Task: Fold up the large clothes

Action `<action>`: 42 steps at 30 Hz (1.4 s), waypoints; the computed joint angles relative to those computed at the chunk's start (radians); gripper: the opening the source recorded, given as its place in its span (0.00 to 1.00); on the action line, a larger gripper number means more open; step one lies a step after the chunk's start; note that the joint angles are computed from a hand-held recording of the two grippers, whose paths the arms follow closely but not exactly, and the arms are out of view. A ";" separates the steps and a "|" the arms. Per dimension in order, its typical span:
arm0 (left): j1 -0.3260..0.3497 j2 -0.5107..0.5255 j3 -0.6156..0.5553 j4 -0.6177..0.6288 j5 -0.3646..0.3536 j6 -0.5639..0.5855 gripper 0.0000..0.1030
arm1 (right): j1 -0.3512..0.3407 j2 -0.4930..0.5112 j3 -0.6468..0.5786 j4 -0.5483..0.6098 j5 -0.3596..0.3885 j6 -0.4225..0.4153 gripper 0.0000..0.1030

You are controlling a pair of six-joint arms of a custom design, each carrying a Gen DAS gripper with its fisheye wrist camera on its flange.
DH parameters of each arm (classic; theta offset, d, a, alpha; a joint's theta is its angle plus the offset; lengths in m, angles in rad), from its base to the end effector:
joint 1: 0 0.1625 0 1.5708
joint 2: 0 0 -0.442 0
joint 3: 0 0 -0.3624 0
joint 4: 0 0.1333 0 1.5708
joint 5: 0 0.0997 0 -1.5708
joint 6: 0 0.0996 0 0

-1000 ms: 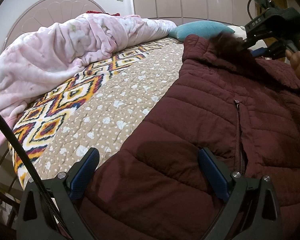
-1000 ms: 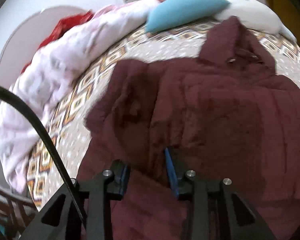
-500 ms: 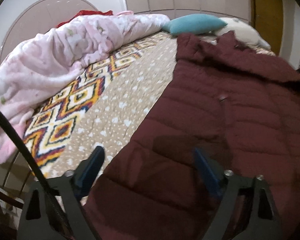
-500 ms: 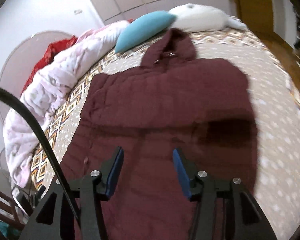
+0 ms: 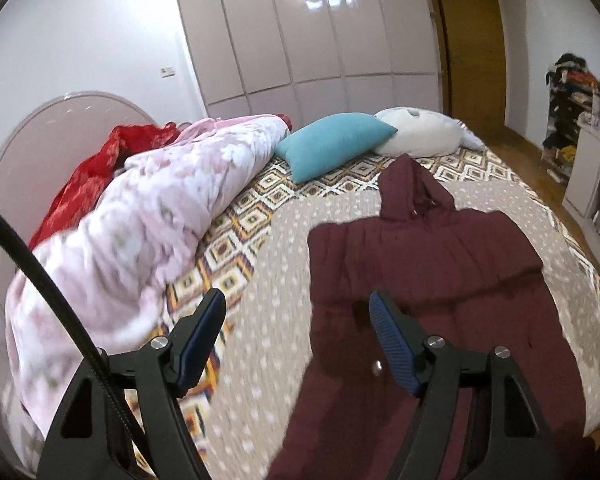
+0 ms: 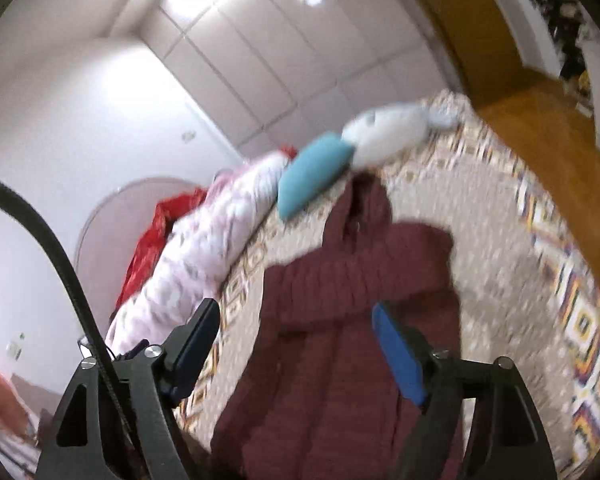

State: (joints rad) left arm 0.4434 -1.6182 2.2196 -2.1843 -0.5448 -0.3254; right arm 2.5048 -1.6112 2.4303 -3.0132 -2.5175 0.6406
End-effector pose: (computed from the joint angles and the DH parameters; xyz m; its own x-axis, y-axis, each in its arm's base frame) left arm -0.2479 -0.3596 0.3486 -0.5083 0.3022 -0.8064 0.7818 0.5547 -0.2849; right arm 0.3082 -0.1627 0.3503 -0.9741 0.1377 0.1794 -0.0881 0.4995 -0.8618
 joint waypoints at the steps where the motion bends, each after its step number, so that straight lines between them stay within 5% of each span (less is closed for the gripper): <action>1: 0.020 0.037 -0.029 -0.026 0.008 0.032 0.72 | 0.006 0.018 -0.028 0.023 -0.037 -0.007 0.83; 6: 0.157 0.304 -0.223 -0.178 -0.021 0.212 0.72 | -0.094 0.065 -0.070 0.053 -0.016 -0.057 0.83; 12: 0.321 0.532 -0.237 -0.446 -0.099 0.342 0.71 | -0.310 0.168 0.003 -0.140 0.072 -0.221 0.83; 16: 0.422 0.651 -0.263 -0.490 -0.126 0.350 0.69 | -0.458 0.248 0.061 -0.298 0.121 -0.302 0.83; 21: 0.513 0.769 -0.306 -0.509 -0.180 0.363 0.54 | -0.595 0.318 0.087 -0.464 0.165 -0.381 0.83; 22: 0.520 0.784 -0.307 -0.523 -0.185 0.371 0.51 | -0.617 0.332 0.088 -0.491 0.174 -0.394 0.83; 24: 0.521 0.799 -0.303 -0.555 -0.205 0.407 0.23 | -0.649 0.359 0.082 -0.531 0.182 -0.426 0.83; 25: 0.521 0.800 -0.310 -0.544 -0.219 0.417 0.18 | -0.663 0.375 0.077 -0.550 0.183 -0.444 0.83; 29: 0.494 0.834 -0.330 -0.683 -0.132 0.496 0.17 | -0.712 0.449 0.049 -0.647 0.192 -0.533 0.83; 32: 0.515 0.862 -0.390 -0.665 -0.119 0.474 0.17 | -0.740 0.534 -0.004 -0.715 0.153 -0.630 0.82; 36: 0.525 0.932 -0.400 -0.756 -0.053 0.560 0.19 | -0.805 0.642 -0.091 -0.683 0.077 -0.692 0.72; 42: 0.530 0.987 -0.389 -0.940 -0.032 0.667 0.21 | -0.865 0.767 -0.136 -0.812 0.036 -0.775 0.79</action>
State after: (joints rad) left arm 0.9734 -0.6309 1.8309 -3.1244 -0.5768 0.3419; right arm 1.6401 -0.8443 2.2942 -3.8255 -2.4812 -0.1346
